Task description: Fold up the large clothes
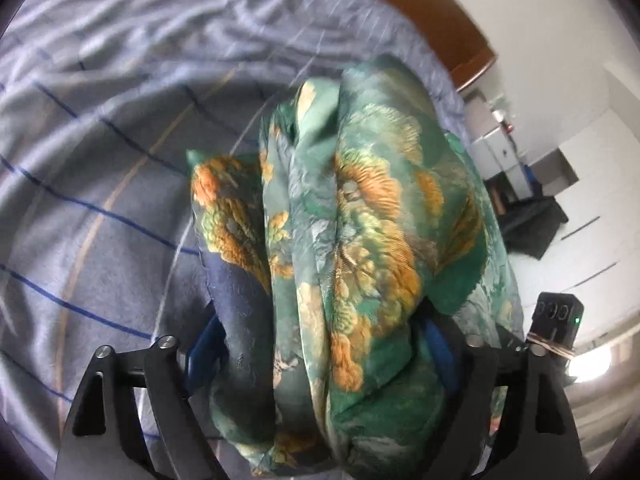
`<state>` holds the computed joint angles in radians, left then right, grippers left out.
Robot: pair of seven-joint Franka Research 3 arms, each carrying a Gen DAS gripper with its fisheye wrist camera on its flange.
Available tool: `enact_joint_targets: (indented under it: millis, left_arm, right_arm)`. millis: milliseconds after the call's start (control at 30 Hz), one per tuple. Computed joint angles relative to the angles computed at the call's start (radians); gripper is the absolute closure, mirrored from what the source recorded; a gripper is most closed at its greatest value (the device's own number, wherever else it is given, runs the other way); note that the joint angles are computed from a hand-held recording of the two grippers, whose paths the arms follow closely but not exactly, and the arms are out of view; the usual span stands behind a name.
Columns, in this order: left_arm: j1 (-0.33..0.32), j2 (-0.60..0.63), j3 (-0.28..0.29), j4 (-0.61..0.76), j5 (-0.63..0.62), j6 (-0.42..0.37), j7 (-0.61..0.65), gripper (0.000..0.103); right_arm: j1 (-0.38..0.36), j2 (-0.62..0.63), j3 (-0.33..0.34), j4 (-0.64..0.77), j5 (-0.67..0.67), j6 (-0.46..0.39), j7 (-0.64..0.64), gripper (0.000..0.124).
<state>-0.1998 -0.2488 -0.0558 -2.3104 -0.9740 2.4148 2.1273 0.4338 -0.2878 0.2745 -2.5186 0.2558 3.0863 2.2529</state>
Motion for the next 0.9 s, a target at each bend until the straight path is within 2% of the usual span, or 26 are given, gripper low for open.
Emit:
enact_joint_targets:
  millis: [33, 67, 100, 133, 200, 267, 300, 433, 500, 567, 600, 733, 833, 900]
  left_arm:
    - [0.003, -0.029, -0.008, -0.017, 0.024, 0.017, -0.001, 0.016]
    - [0.006, -0.078, -0.023, -0.049, 0.071, 0.058, -0.015, 0.015]
    - [0.007, -0.136, -0.046, -0.091, 0.133, 0.128, -0.038, 0.015]
    - [0.015, -0.182, -0.075, -0.125, 0.200, 0.196, -0.069, 0.010]
    - [0.092, -0.303, -0.195, -0.216, 0.388, 0.334, -0.217, 0.001]
    - [0.161, -0.382, -0.282, -0.265, 0.497, 0.395, -0.335, 0.001]
    - [0.175, -0.433, -0.306, -0.288, 0.526, 0.402, -0.376, 0.001]
    - [0.198, -0.586, -0.350, -0.341, 0.601, 0.364, -0.500, 0.001]
    - [0.208, -0.660, -0.378, -0.360, 0.640, 0.346, -0.559, 0.001]
    - [0.207, -0.700, -0.395, -0.367, 0.670, 0.342, -0.603, 0.000]
    - [0.195, -0.735, -0.393, -0.379, 0.680, 0.336, -0.622, 0.000]
    - [0.146, -0.797, -0.366, -0.377, 0.728, 0.269, -0.663, 0.000]
    - [0.182, -0.883, -0.418, -0.386, 0.813, 0.239, -0.724, 0.000]
    - [0.189, -0.963, -0.447, -0.404, 0.867, 0.225, -0.756, 0.000]
  right_arm:
    - [-0.007, -0.012, 0.010, -0.029, -0.014, 0.046, 0.036, 0.029]
    - [-0.048, -0.043, 0.050, -0.060, -0.053, 0.078, 0.101, 0.027]
    - [-0.105, -0.065, 0.109, -0.068, -0.028, 0.073, 0.096, 0.027]
    - [-0.156, -0.108, 0.158, -0.080, -0.047, 0.044, 0.121, 0.027]
    - [-0.261, -0.222, 0.263, -0.089, -0.126, -0.063, 0.180, 0.027]
    - [-0.329, -0.352, 0.345, -0.071, -0.234, -0.222, 0.216, 0.027]
    - [-0.340, -0.415, 0.375, -0.052, -0.281, -0.305, 0.228, 0.026]
    - [-0.324, -0.585, 0.446, 0.010, -0.389, -0.514, 0.308, 0.026]
    - [-0.323, -0.629, 0.445, 0.029, -0.430, -0.547, 0.339, 0.026]
    - [-0.288, -0.666, 0.426, 0.021, -0.438, -0.580, 0.373, 0.026]
    - [-0.263, -0.677, 0.423, 0.034, -0.429, -0.615, 0.394, 0.026]
    - [-0.224, -0.692, 0.408, 0.043, -0.425, -0.648, 0.456, 0.026]
    - [-0.237, -0.728, 0.448, 0.086, -0.466, -0.715, 0.487, 0.026]
    - [-0.274, -0.776, 0.509, 0.142, -0.540, -0.797, 0.475, 0.026]
